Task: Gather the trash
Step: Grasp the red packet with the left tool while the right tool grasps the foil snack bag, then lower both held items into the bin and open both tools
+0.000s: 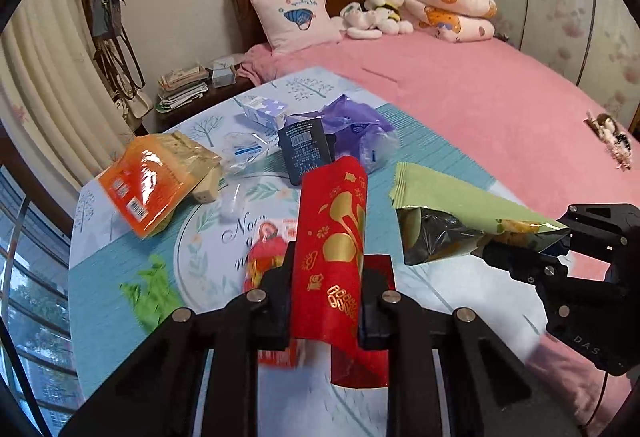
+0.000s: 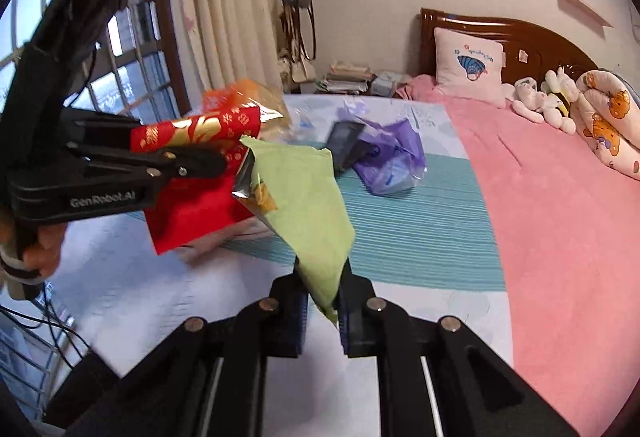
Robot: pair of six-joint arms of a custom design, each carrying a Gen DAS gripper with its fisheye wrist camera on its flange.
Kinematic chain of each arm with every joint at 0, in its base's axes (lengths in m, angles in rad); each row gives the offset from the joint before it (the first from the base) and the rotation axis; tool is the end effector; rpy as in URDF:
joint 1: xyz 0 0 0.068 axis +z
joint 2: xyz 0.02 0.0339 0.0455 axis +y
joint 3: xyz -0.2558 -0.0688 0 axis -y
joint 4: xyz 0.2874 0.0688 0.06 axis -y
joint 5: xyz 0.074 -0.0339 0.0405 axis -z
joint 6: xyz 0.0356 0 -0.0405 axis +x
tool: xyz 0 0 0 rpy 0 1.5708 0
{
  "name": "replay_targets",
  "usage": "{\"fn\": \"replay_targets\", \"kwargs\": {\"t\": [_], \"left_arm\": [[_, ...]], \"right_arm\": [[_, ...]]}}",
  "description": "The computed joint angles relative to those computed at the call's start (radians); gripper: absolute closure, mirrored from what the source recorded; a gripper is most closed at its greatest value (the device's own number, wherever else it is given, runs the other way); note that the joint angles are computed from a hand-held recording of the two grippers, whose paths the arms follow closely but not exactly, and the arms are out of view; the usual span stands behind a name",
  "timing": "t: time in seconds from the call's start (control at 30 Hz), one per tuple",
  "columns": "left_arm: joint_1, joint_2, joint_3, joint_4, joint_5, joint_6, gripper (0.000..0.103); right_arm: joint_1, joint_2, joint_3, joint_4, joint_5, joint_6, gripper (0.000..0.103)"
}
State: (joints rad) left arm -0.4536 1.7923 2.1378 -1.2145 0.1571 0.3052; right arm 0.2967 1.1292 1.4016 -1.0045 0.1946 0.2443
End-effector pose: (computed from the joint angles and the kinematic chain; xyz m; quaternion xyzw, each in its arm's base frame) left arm 0.3542 -0.1789 0.4335 0.3718 0.8596 -0.0989 0.3363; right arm 0.2433 0.0672 0.4071 0.0157 0.9098 0.0228 0.4142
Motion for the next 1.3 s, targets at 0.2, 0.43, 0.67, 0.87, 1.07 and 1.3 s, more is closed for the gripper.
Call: {"fn": "replay_targets", "kwargs": {"t": [0.2,0.43,0.67,0.87,1.07,1.3], "left_arm": [[0.096,-0.257,-0.225,-0.046,0.102,0.027,0.083],[0.289,-0.524,-0.468,-0.139,0.242,0.113,0.083],[0.567,-0.754,-0.714,-0.254,0.387,0.307,0.082],[0.704,-0.893,-0.969,-0.257,0.389,0.432,0.082],[0.718,-0.963,-1.174,-0.190,0.327,0.459,0.082],[0.675,-0.959,-1.387,-0.020,0.247,0.406,0.082]], "right_arm": [[0.226,-0.072,0.023,-0.099,0.147,0.173,0.092],[0.582,-0.135,-0.028,-0.196,0.353,0.496,0.092],[0.877,-0.119,-0.075,-0.249,0.460,0.794,0.092],[0.973,-0.073,-0.155,-0.221,0.428,0.922,0.092],[0.953,-0.084,-0.322,-0.099,0.313,0.991,0.092],[0.872,-0.033,-0.488,0.081,0.153,0.995,0.091]]}}
